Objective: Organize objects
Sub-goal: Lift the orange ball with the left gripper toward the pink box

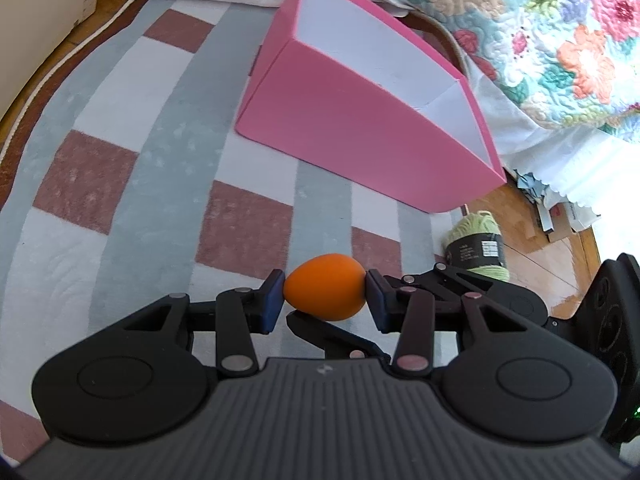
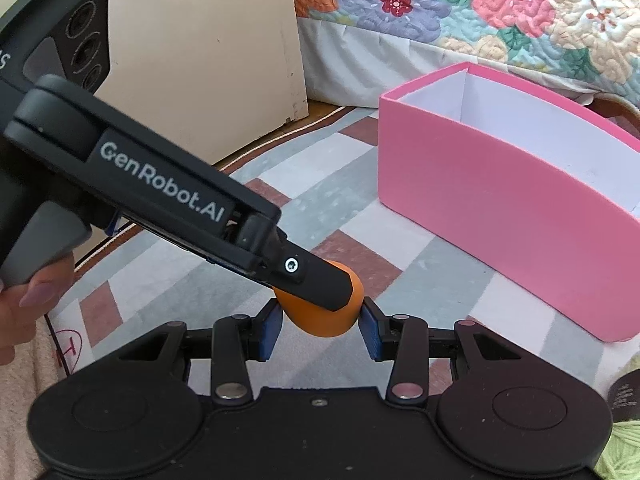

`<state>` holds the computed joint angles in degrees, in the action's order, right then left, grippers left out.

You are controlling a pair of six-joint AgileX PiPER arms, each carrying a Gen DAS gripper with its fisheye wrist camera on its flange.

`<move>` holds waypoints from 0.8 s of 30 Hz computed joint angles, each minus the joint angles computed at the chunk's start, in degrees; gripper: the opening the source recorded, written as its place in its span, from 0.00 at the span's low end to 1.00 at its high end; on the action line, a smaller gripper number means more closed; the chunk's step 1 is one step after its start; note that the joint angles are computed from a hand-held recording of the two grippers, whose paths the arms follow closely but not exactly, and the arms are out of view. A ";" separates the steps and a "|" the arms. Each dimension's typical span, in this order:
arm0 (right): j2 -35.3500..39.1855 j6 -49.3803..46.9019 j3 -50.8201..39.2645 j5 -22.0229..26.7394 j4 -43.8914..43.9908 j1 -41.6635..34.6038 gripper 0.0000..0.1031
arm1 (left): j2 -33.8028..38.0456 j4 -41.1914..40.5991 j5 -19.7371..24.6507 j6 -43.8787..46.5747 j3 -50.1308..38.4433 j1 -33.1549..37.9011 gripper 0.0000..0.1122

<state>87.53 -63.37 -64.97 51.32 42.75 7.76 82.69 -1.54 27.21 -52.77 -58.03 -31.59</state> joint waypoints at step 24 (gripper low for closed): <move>-3.63 8.83 -10.58 14.60 -5.31 -5.11 0.45 | 0.38 6.05 16.31 -2.34 -17.55 -6.99 0.38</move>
